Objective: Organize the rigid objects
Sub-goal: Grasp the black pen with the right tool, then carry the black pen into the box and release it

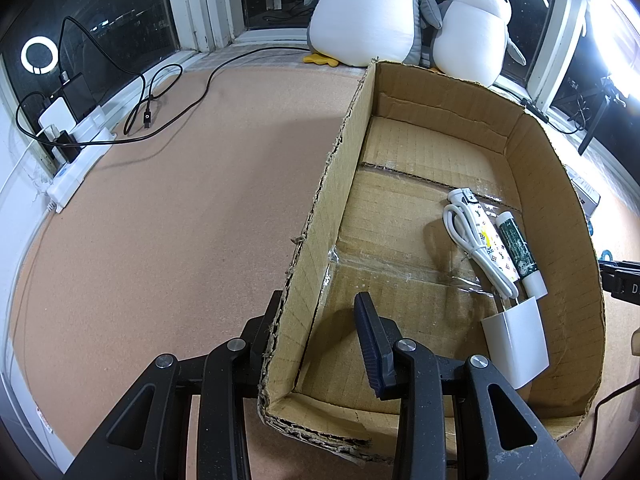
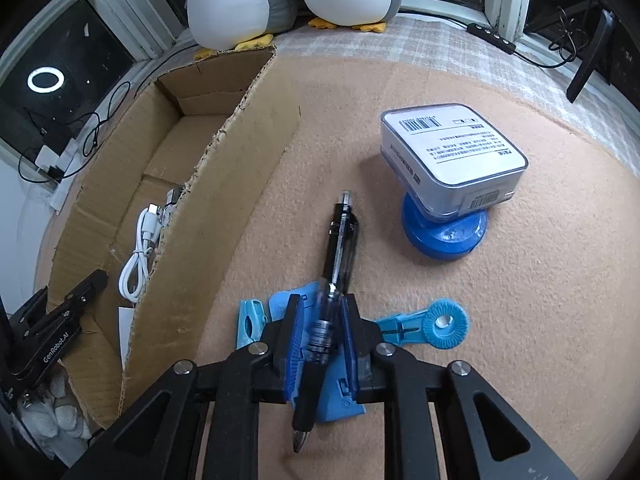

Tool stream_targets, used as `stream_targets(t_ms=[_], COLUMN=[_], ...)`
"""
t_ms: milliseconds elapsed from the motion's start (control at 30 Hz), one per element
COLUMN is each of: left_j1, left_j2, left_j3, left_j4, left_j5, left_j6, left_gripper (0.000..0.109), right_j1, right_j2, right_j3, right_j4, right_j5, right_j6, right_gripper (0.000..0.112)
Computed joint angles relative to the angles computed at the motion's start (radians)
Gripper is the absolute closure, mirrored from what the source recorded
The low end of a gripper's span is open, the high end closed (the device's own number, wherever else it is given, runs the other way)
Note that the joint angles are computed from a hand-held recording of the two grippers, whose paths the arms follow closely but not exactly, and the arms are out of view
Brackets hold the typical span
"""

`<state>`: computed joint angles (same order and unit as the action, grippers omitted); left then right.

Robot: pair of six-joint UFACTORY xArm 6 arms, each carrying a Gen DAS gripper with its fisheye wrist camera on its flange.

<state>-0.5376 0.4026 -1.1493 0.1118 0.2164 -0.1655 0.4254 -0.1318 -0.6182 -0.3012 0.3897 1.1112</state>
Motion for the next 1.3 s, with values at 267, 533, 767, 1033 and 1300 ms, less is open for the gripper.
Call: stream_targets(t_ms=[267, 533, 767, 1033, 1300], left_j1=[0.001, 0.0, 0.0, -0.001, -0.001], left_j2=[0.0, 0.0, 0.001, 0.001, 0.002], left_j3=[0.0, -0.001, -0.001, -0.001, -0.003], left_j4=[-0.001, 0.008, 0.006, 0.003, -0.008], left_j5=[0.0, 0.001, 0.0, 0.0, -0.001], left_j6=[0.002, -0.008, -0.005, -0.004, 0.005], left_gripper=[0.071, 0.071, 0.071, 0.071, 0.072], right_j1=[-0.015, -0.012, -0.004, 0.016, 0.067], right_j2=[-0.039, -0.096, -0.193, -0.12, 0.08], right_j3=[0.064, 0.103, 0.108, -0.027, -0.191], right_j4=[-0.002, -0.047, -0.123, -0.127, 0.086], right_j5=[-0.066, -0.074, -0.032, -0.071, -0.174], right_j6=[0.039, 0.113, 0.178, 0.14, -0.048], right_gripper=[0.102, 0.102, 0.102, 0.102, 0.102])
